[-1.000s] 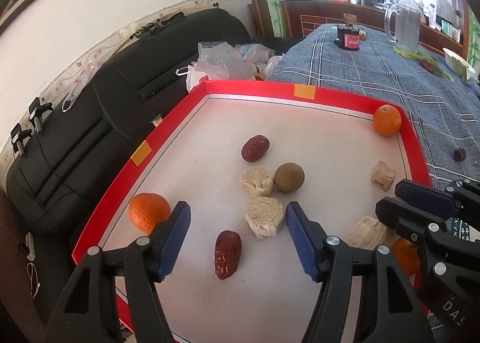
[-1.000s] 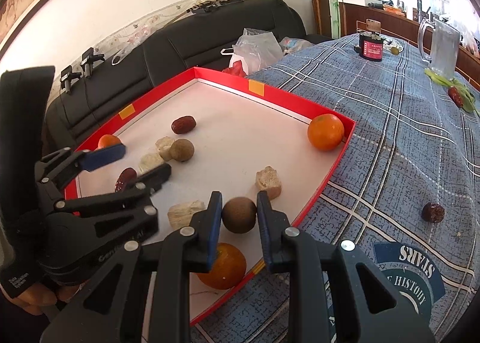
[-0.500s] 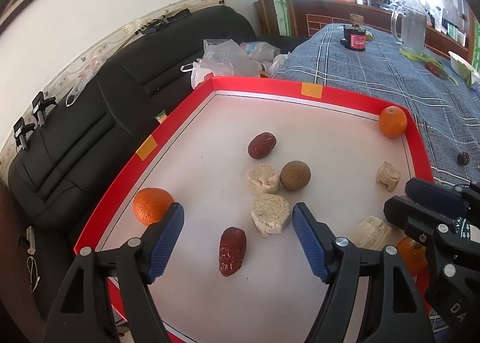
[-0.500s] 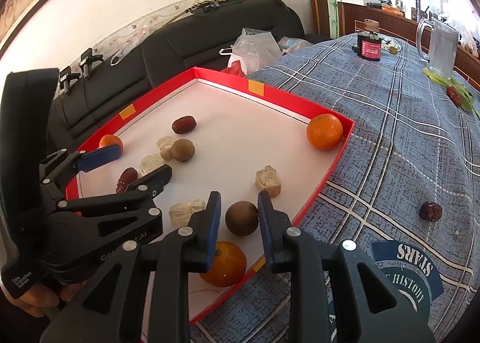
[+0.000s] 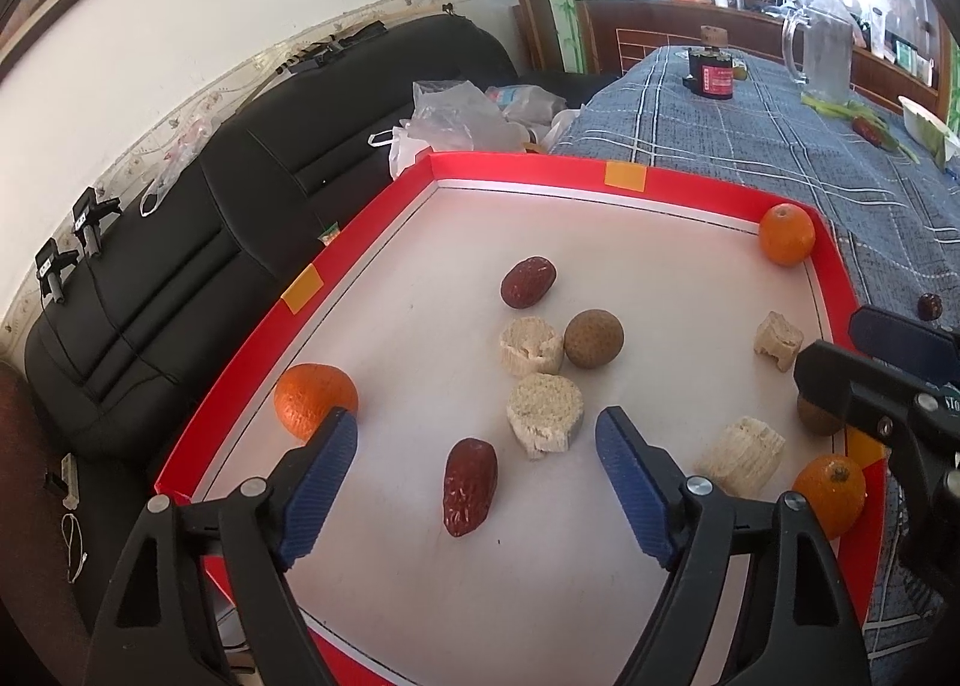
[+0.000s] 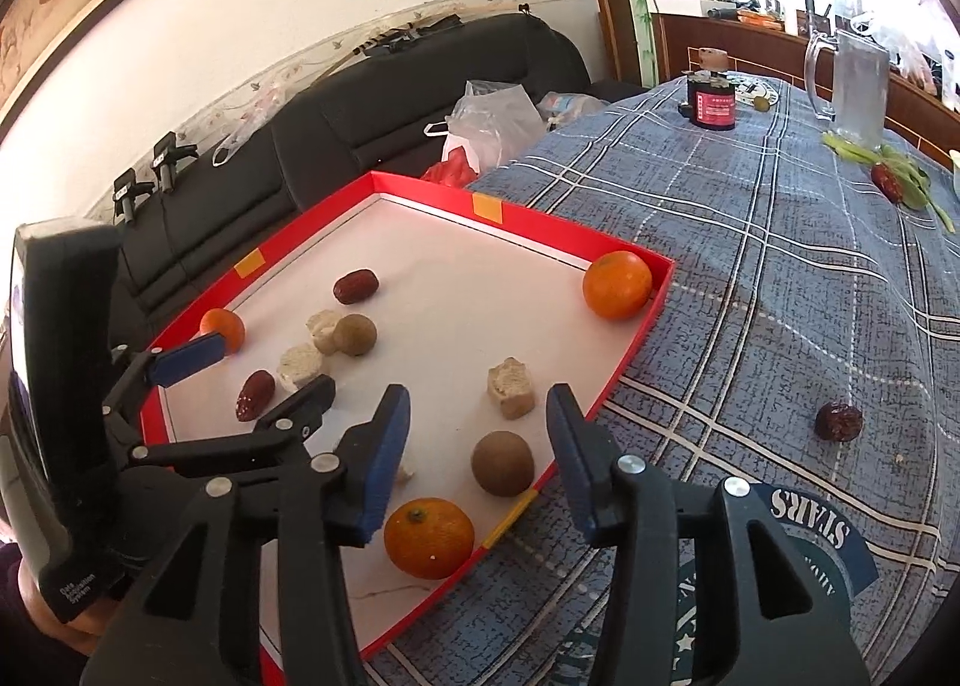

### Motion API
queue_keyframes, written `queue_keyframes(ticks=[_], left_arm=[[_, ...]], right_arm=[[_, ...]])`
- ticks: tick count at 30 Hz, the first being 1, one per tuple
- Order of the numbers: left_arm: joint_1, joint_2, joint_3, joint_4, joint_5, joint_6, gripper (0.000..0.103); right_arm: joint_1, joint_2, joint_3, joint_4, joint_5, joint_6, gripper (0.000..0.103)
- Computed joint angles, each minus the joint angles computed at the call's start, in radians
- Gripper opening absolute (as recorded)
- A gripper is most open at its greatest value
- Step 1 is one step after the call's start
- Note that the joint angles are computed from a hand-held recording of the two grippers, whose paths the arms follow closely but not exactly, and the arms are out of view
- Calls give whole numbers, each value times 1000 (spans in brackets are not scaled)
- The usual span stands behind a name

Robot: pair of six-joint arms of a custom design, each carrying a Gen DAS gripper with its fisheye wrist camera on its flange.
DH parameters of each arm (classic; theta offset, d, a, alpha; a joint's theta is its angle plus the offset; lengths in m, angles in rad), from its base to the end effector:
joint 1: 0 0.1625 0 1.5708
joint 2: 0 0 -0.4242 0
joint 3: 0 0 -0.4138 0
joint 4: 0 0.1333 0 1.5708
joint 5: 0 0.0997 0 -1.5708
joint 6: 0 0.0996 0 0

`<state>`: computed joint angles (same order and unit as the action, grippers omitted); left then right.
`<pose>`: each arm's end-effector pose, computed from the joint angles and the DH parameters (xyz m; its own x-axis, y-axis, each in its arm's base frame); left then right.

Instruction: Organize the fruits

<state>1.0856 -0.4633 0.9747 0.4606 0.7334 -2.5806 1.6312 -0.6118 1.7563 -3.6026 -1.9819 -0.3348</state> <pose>-0.1410 -0.7120 0.0383 -0.4618 0.3395 -0.8195 0.7451 0.6497 -0.1508 0.1327 -0.6453 0.0490 -0.8693 0.0327 0.4931 -0.3428 0.6788 -0.6494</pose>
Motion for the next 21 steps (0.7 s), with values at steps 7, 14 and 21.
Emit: queue_keyframes(ticks=[7, 14, 21], left_arm=[[-6, -6, 5, 42, 0, -35, 82], [-31, -107, 130, -86, 54, 12, 82], [-50, -226, 276, -295, 113, 60, 85]], right_arm=[[-5, -10, 8, -14, 6, 18, 52], [-1, -9, 11, -52, -16, 7, 56], [9, -6, 23, -131, -23, -31, 57]])
